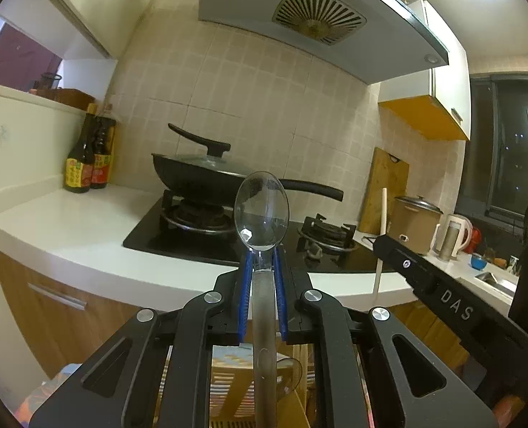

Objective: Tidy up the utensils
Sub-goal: 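Lift the chopstick and spoon over the basket and open both tools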

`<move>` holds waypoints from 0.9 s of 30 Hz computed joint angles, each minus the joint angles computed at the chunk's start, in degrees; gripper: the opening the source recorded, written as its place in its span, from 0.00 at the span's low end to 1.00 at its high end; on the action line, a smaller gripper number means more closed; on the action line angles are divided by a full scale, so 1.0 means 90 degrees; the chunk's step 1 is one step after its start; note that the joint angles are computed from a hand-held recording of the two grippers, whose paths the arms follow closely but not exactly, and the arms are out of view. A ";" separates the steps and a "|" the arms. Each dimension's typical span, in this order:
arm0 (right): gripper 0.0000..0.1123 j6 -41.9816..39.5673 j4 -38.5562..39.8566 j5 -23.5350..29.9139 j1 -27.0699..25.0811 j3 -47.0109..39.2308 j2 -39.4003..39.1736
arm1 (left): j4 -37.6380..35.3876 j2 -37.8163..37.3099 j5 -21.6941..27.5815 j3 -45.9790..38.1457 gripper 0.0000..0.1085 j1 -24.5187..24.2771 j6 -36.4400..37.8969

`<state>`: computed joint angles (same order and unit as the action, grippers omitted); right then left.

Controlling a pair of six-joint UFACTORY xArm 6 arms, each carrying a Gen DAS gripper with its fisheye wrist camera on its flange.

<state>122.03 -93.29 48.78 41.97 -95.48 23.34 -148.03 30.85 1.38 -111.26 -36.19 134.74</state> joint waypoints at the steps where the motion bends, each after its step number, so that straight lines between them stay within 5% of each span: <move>1: 0.03 0.0102 -0.0069 0.0071 0.0026 0.0047 -0.0019 | 0.0072 0.0002 0.0025 0.0024 0.10 -0.0004 -0.0063; 8: 0.07 0.0078 -0.0009 -0.0575 -0.0091 0.0382 -0.0267 | 0.0815 -0.0210 0.0172 0.0497 0.20 -0.0011 -0.0818; 11: 0.07 0.0113 -0.0066 -0.0644 -0.0026 0.0634 -0.0483 | 0.1998 -0.0441 0.0319 0.0923 0.23 -0.0053 -0.2081; 16: 0.11 0.0007 0.0321 -0.1010 0.0029 0.1188 -0.1015 | 0.3087 -0.1050 0.0605 0.1753 0.49 -0.0025 -0.3234; 22: 0.44 -0.0291 0.0838 -0.0781 0.0426 0.1902 -0.1697 | 0.3818 -0.2084 0.1085 0.3045 0.62 0.0024 -0.4015; 27: 0.45 -0.0708 0.1546 -0.0479 0.0838 0.2356 -0.2082 | 0.4467 -0.2736 0.1043 0.3947 0.63 -0.0090 -0.4467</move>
<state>115.66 -79.38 44.47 49.52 -74.27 4.60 -107.83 6.23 10.77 -75.73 -37.00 94.53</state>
